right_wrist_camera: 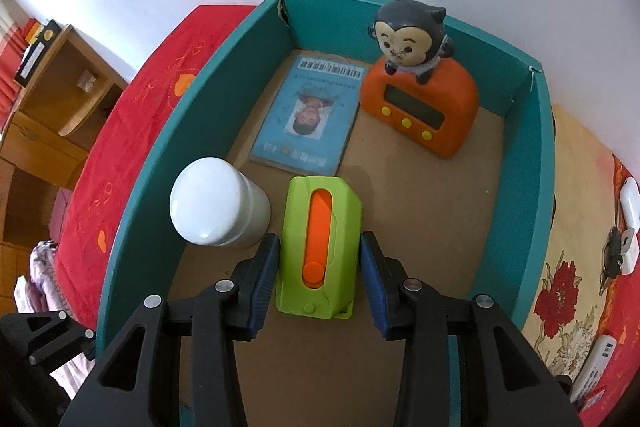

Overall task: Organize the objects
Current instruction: 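Carry the green box cutter into the teal box and release it, then reach the right gripper to the white charger plug and grasp it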

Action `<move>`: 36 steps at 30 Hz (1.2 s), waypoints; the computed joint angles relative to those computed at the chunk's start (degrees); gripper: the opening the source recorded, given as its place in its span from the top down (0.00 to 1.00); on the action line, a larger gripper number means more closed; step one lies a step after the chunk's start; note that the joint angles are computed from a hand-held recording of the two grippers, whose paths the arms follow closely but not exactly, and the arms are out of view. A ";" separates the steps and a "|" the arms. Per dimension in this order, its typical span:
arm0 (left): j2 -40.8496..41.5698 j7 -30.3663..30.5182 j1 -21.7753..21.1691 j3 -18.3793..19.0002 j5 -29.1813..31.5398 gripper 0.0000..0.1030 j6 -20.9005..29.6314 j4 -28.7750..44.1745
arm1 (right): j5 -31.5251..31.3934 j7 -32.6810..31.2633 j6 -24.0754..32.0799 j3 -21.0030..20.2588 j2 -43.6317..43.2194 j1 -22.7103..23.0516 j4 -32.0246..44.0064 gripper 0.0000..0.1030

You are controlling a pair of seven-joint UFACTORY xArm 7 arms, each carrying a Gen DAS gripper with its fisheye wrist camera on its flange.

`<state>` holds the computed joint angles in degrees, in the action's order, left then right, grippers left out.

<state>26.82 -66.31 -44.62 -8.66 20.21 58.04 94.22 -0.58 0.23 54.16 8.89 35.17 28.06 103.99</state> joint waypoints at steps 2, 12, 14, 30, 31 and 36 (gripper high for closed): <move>0.06 0.82 0.12 -0.13 -0.05 0.89 0.00 0.10 | 0.64 0.91 0.04 0.05 -0.06 -0.11 -0.08 0.58; 0.19 2.84 0.11 -0.14 -0.50 0.88 -0.34 0.36 | 4.97 -1.01 -4.36 1.51 -9.68 -4.16 -9.53 0.52; -0.02 2.31 0.13 -0.08 -0.68 0.88 -0.66 0.05 | 6.64 -1.98 -4.88 1.60 -12.18 -5.62 -11.55 0.52; 1.19 1.28 0.41 0.34 -1.91 0.88 1.75 2.26 | 4.66 3.07 -5.81 -5.16 -15.88 -16.66 -15.61 0.52; 1.04 1.15 0.45 0.35 -1.86 0.88 1.48 1.98 | 4.81 3.78 -5.32 -5.51 -14.34 -17.55 -13.94 0.52; 0.42 1.56 0.62 0.10 -1.50 0.88 0.94 0.90 | 5.54 7.49 -3.57 -6.26 -7.65 -20.39 -6.11 0.49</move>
